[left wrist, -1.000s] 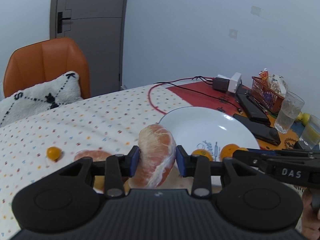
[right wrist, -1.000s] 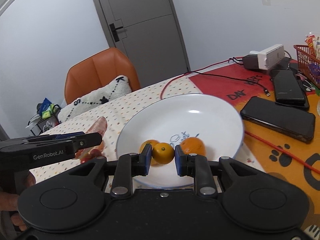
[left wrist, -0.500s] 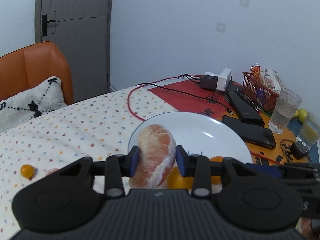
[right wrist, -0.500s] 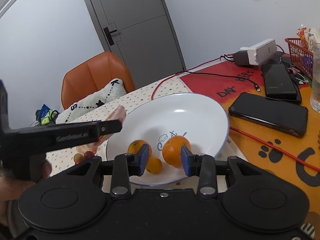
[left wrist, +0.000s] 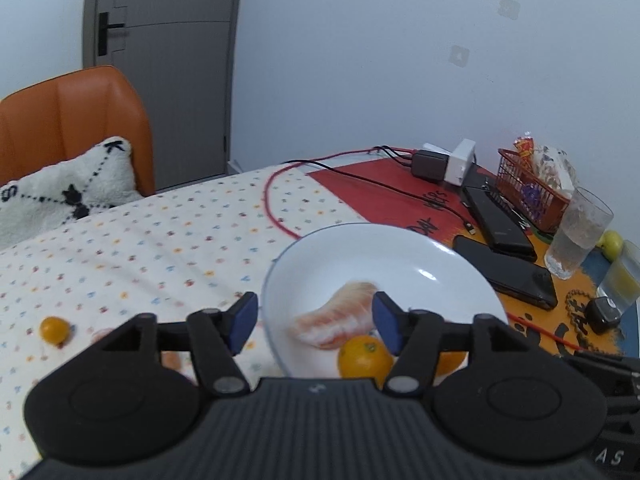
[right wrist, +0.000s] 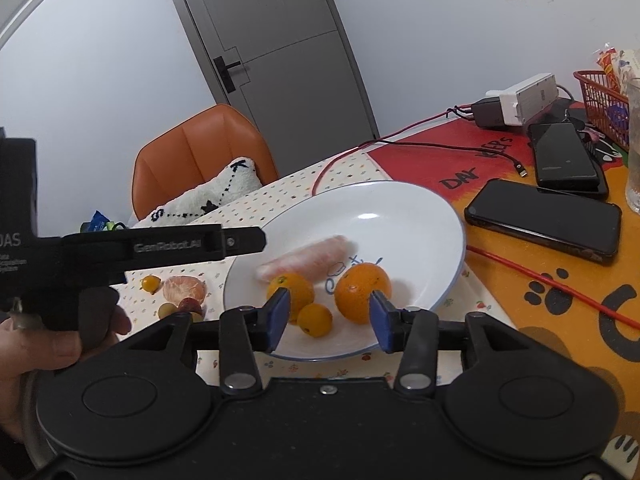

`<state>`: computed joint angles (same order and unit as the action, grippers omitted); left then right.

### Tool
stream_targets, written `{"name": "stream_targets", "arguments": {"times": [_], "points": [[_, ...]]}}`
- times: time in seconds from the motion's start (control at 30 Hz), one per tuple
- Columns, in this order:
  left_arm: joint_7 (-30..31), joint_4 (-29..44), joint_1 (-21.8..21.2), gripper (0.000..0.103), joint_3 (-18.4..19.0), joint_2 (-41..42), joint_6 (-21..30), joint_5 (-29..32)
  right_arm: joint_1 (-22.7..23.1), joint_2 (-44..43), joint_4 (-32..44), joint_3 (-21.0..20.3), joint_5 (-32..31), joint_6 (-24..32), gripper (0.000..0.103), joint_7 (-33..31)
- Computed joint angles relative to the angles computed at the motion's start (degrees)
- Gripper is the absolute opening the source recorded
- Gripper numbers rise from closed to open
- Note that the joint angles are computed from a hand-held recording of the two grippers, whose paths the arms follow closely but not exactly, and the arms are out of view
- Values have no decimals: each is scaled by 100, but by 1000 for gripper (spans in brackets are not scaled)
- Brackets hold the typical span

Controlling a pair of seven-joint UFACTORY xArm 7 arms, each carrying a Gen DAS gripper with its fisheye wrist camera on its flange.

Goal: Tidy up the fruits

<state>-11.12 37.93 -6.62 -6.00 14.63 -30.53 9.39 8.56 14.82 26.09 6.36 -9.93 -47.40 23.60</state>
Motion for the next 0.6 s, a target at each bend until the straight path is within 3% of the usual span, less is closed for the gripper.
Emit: {"name": "stream_targets", "arguments": {"times": [0.17, 0.4, 0.6], "points": [[-198, -372, 212, 79, 24, -342, -112, 258, 110, -15, -17, 46, 116, -41, 55, -55], [-804, -889, 513, 90, 180, -964, -18, 815, 327, -149, -113, 87, 381, -106, 74, -234], [-591, -1348, 495, 93, 409, -1438, -183, 764, 553, -274, -182, 125, 712, -121, 95, -446]]}}
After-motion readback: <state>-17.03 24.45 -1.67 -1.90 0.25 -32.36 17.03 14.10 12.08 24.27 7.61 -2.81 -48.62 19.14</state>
